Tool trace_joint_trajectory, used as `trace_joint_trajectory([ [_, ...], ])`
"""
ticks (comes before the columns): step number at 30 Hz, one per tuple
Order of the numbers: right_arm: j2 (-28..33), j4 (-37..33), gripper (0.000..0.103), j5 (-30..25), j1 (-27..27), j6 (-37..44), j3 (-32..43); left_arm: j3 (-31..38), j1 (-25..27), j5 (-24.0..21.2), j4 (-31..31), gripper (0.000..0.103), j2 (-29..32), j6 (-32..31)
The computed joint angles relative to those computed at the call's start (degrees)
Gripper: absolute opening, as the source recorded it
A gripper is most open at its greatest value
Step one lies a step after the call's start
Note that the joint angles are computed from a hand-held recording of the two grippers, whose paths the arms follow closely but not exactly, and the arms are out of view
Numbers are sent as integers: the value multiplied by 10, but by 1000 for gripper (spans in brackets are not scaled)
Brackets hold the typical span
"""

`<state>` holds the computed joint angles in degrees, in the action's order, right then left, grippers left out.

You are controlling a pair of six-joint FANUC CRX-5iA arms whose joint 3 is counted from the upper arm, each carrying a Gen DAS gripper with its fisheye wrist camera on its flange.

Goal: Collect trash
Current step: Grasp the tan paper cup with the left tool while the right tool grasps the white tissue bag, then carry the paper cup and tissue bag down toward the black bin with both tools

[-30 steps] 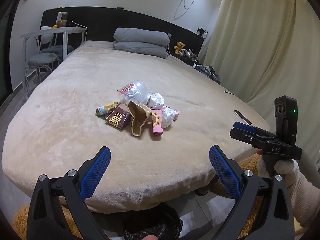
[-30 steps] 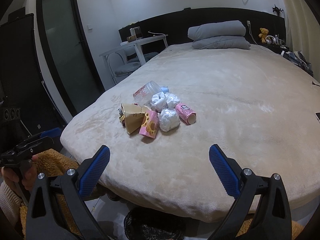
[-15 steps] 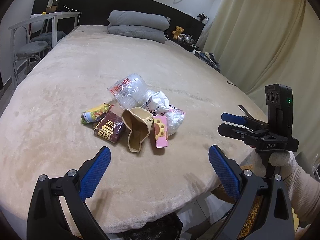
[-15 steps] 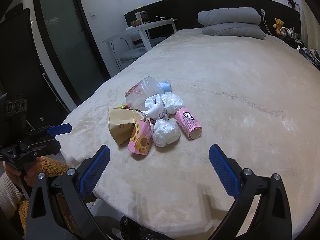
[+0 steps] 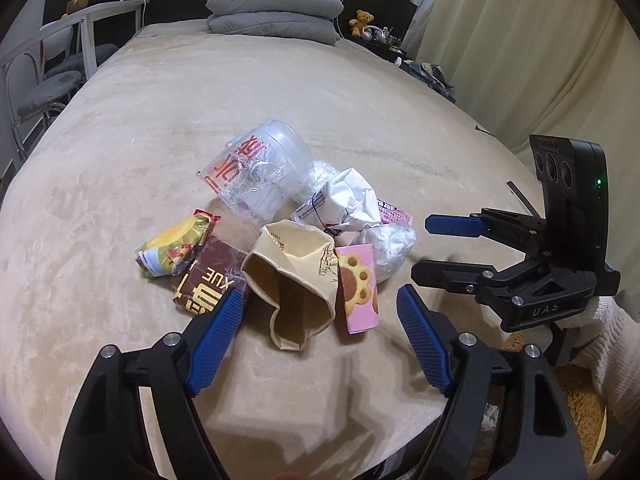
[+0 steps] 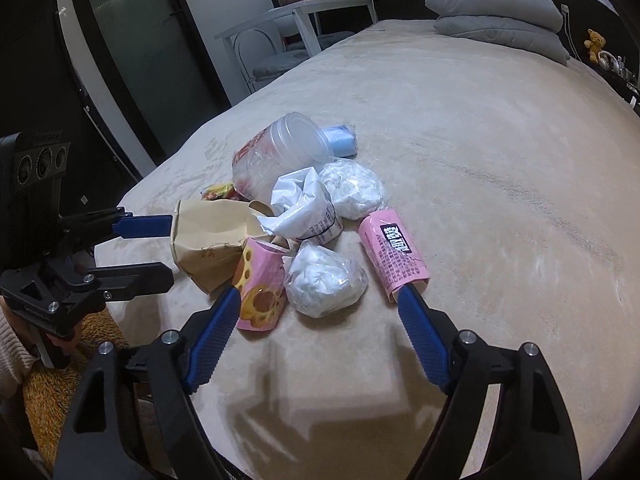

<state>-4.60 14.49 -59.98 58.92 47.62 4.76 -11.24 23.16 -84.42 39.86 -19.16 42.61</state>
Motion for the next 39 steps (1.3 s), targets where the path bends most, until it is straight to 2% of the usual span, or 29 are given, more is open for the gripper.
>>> trace_joint_trajectory([
  [4,19,-36,71,-7,-17,38,24,20,-14,-7,-12,67,31,18],
  [8,37,-59,71,-18,-27,69,44,41,-27,-13,-29,57,55,43],
  [11,47,-73,69,-23,-35,79,53,54,-36,-21,-47,40,68,57],
  [12,47,-77,61,-21,-37,79,54,51,-36,-20,-52,37,66,56],
  [15,46,-77,52,-22,-39,78,55,45,-39,-11,-51,33,61,53],
  [19,45,-60,51,-18,-32,68,51,38,-32,-5,-44,30,53,49],
  [27,11,-15,50,4,-5,5,12,14,-1,-9,-26,26,19,5],
  [39,-28,86,50,16,50,-114,-46,-40,54,5,16,25,-54,-15],
])
